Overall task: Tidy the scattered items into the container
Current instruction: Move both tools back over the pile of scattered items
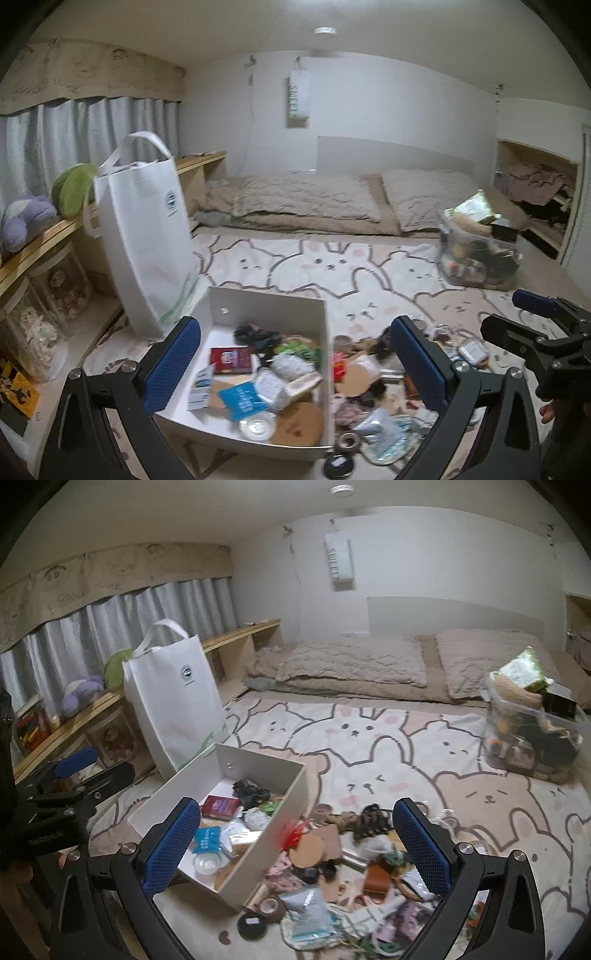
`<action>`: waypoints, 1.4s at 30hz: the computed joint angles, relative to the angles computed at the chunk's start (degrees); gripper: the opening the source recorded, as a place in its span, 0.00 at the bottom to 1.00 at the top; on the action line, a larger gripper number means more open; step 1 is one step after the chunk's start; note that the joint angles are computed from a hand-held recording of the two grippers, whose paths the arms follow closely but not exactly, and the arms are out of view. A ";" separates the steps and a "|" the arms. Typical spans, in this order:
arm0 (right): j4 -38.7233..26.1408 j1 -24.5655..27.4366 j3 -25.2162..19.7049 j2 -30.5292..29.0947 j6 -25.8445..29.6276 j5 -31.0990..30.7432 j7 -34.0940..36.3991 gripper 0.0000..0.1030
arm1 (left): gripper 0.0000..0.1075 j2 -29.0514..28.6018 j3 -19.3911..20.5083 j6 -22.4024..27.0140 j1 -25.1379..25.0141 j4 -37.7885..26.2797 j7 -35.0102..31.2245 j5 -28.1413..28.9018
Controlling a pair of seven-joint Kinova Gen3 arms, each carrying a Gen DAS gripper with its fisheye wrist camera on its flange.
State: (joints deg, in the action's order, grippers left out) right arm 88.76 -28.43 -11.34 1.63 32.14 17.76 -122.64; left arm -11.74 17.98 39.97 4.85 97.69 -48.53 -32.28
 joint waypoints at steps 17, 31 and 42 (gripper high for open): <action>10.52 10.48 0.50 -11.82 -4.69 -6.27 6.61 1.00 | 0.96 3.27 5.82 1.32 6.98 -3.92 9.15 -8.92; 17.44 14.71 2.30 -17.57 -9.91 -13.43 15.12 1.00 | 0.96 4.07 6.03 -0.26 11.41 -1.73 15.37 -15.82; 24.69 19.17 0.85 -20.23 -17.08 -14.65 16.71 1.00 | 0.96 2.02 7.51 -5.71 10.27 5.19 26.77 -25.19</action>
State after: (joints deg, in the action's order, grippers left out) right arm 113.45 -9.26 -10.48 -18.59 15.06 3.11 -105.93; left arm -9.72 25.48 34.27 15.12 102.88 -21.75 -57.47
